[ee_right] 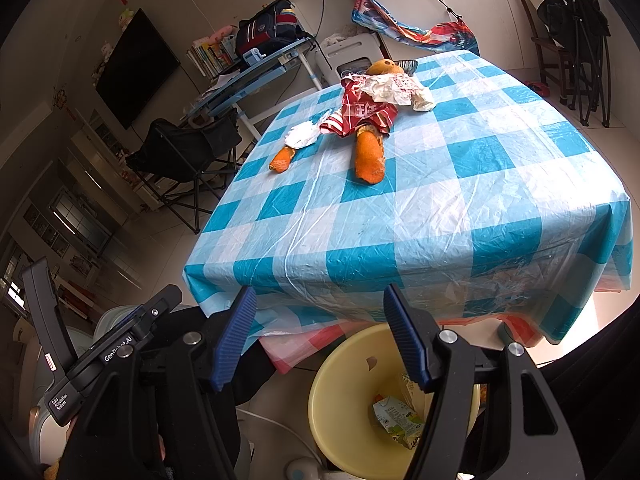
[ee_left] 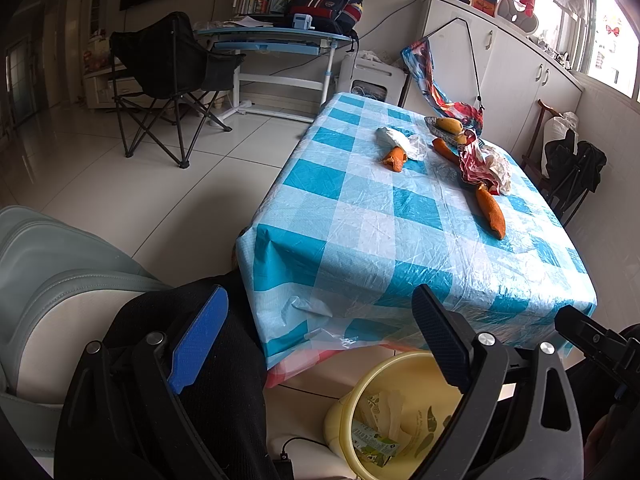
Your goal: Collect trash
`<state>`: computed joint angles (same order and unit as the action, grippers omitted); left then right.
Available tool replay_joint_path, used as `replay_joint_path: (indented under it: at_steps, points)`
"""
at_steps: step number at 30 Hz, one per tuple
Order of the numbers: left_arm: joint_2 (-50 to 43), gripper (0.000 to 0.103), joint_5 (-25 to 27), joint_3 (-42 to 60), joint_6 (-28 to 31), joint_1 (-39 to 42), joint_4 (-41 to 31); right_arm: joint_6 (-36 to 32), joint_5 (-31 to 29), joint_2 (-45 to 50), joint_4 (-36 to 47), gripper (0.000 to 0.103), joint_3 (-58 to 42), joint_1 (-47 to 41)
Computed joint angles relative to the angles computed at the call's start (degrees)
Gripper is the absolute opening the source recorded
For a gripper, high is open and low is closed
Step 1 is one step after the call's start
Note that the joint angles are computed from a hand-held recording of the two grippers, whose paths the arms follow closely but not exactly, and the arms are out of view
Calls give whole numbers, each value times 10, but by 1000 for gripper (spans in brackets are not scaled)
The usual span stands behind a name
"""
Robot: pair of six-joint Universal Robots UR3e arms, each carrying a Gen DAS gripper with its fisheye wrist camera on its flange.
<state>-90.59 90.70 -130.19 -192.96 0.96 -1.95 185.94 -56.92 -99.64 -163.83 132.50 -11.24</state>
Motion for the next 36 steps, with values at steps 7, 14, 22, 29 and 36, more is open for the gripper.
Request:
replay_joint_path:
  at_steps: [7, 14, 22, 29, 36]
  points:
    - [1, 90, -1, 0, 0, 1, 0, 1, 0, 0, 0, 64, 0, 0]
    - [25, 90, -2, -13, 6, 20, 38, 9, -13, 41, -13, 64, -49, 16]
    - [6, 91, -62, 36, 0, 76, 13, 21, -50, 182, -10, 64, -192, 43]
    - [-111, 91, -64, 175, 2, 57, -29, 7, -88, 304, 42, 63, -353, 73]
    - [-267, 91, -47, 415, 14, 25, -119, -12, -105, 361, 67, 54, -425, 81]
